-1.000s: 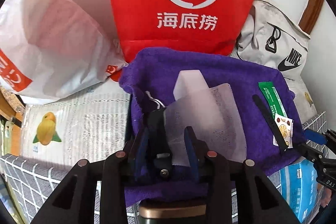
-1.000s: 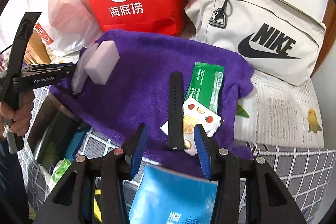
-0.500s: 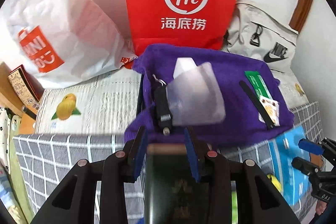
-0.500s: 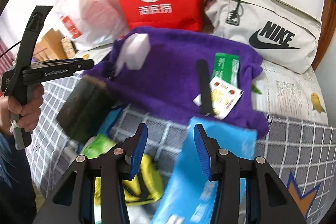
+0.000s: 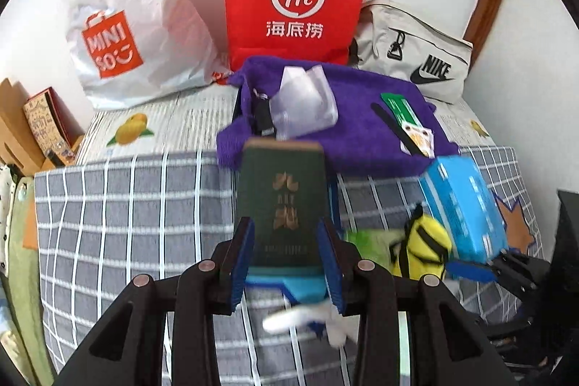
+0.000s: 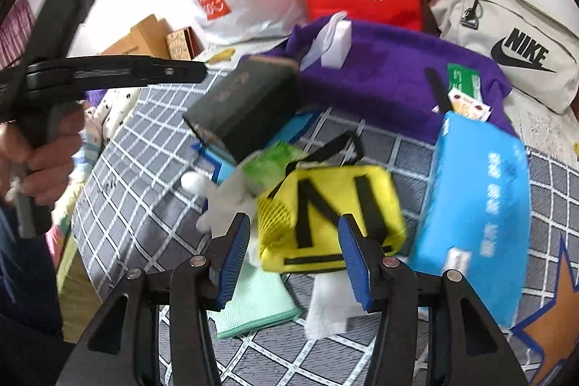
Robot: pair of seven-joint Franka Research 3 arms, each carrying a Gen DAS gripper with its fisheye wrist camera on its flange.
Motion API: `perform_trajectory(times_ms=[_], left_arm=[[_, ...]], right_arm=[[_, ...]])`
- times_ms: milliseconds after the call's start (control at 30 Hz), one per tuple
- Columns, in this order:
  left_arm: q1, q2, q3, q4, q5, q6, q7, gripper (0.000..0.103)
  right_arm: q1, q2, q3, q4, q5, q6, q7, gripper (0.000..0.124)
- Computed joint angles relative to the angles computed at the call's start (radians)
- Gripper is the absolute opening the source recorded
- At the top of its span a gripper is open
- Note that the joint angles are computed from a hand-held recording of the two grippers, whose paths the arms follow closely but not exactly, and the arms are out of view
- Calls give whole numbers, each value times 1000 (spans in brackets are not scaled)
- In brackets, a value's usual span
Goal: Organize soft objects
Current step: 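Move the right gripper back and grasp the yellow mesh bag, then grasp the white gloves with the left gripper while the right holds the yellow bag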
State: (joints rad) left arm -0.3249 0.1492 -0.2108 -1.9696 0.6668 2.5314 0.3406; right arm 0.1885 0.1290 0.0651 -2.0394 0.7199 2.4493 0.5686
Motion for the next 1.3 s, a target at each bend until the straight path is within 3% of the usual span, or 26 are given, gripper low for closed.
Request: perform_trajectory(times_ms=[200,233,300,367,433,533,667,767,933,1133,1300], left_arm=[[-2,-59,-13,-122,-9,38,-83,35],[-1,-63,-15,-136,-13,44,-95,35],[2,-72,-20,-163,-27,60,-108,35],[1,-75,-26,-180,-33,64,-114,35],[0,-77,-29,-193,-36,74,-118,35],[-1,-71,-31,-205,-36,117,-130,35],[-7,-38,-32,-196,-37,172,-118,35],[-19,-1,-29,-177,-36,213,-102,44],[-44,67,-19,-121,-57,250,-58,48],[-90,131,-5,-33,-37,208,0,66],[-138,200,3,56,-11,103,52,69]], right_arm=[[22,0,23,-52,52,104,-64,50],[28,6,31,-60,69,138,-97,47],[45,17,37,-74,57,214,-101,31],[44,15,51,-88,108,269,-143,28],[34,1,52,-91,148,244,-177,21],[26,-32,40,-95,190,193,-192,21],[30,-80,21,-117,233,185,-218,21],[30,-123,2,-136,282,168,-242,21],[30,-183,-33,-163,332,137,-244,21],[34,-241,-57,-200,372,159,-263,21],[38,-274,-72,-229,377,169,-262,21]])
